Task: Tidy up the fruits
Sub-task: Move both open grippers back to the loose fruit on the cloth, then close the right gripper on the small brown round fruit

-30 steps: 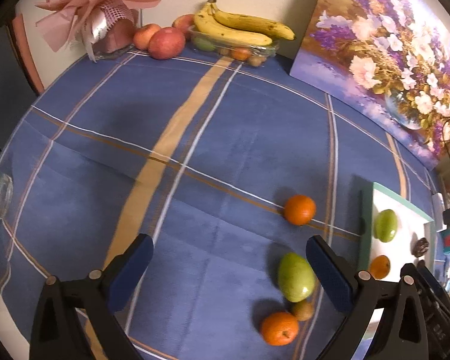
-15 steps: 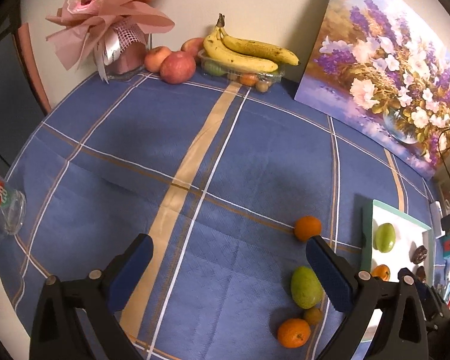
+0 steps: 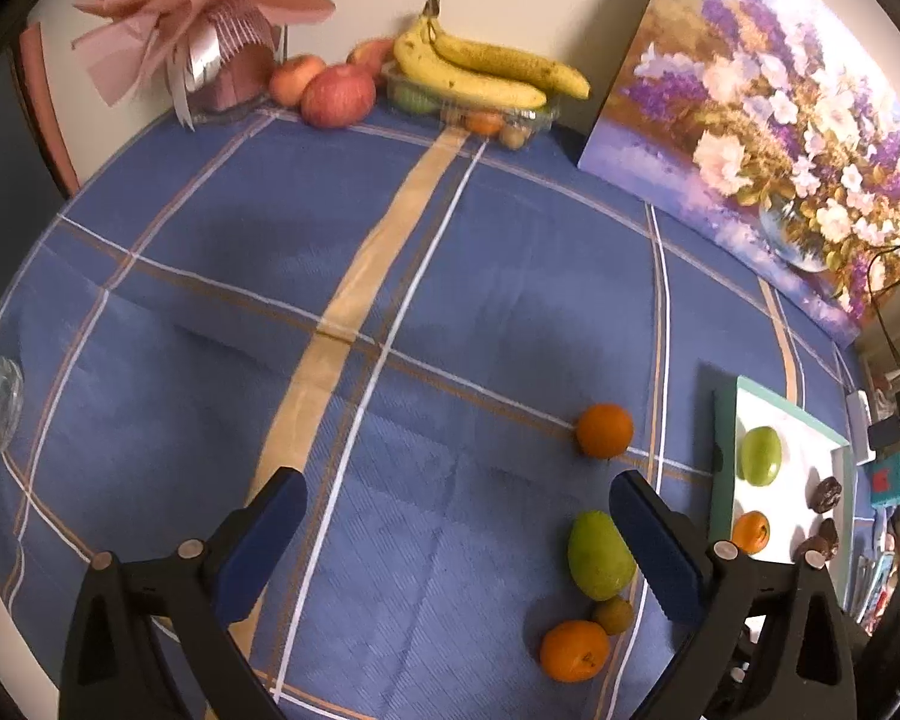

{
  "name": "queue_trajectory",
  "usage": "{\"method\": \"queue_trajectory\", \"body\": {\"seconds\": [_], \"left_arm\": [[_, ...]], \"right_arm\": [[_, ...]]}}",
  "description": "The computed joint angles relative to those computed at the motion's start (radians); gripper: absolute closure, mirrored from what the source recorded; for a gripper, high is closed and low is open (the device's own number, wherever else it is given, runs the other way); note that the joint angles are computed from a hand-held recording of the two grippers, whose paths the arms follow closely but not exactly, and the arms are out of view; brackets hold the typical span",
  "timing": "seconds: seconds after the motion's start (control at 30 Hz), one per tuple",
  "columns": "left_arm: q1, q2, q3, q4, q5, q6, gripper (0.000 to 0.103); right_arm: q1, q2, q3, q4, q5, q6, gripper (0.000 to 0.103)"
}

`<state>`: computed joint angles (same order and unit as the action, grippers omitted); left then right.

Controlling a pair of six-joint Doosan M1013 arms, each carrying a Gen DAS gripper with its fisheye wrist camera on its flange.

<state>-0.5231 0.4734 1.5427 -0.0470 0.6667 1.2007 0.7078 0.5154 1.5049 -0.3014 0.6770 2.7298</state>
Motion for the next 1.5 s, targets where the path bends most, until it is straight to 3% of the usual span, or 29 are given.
{"method": "queue_trajectory", "body": {"seconds": [0.07,0.17,0.23,0.53,1.4,1.5], "left_arm": [[-0.001,0.009,-0.005,-0.013,0.018,0.011,0.001],[0.000,0.020,-0.011,-0.028,0.039,0.020,0.002],[0.002,0.027,-0.014,-0.045,0.051,0.026,0.002],[0.009,0.038,-0.016,-0.086,0.059,0.047,0.002],[0.010,0.050,-0.029,-0.136,0.084,0.082,0.002],[0.009,0.050,-0.030,-0.139,0.084,0.083,0.002]], "right_arm": [[-0.005,0.007,-0.003,0.062,-0.009,-0.055,0.045],[-0.008,0.020,-0.014,0.127,0.001,-0.121,0.048],[-0.010,0.024,-0.016,0.168,-0.006,-0.162,0.055],[-0.009,0.052,-0.042,0.262,0.026,-0.267,0.066],[-0.029,0.056,-0.022,0.326,-0.007,-0.295,0.071],[-0.026,0.054,-0.020,0.327,-0.012,-0.303,0.076]]}}
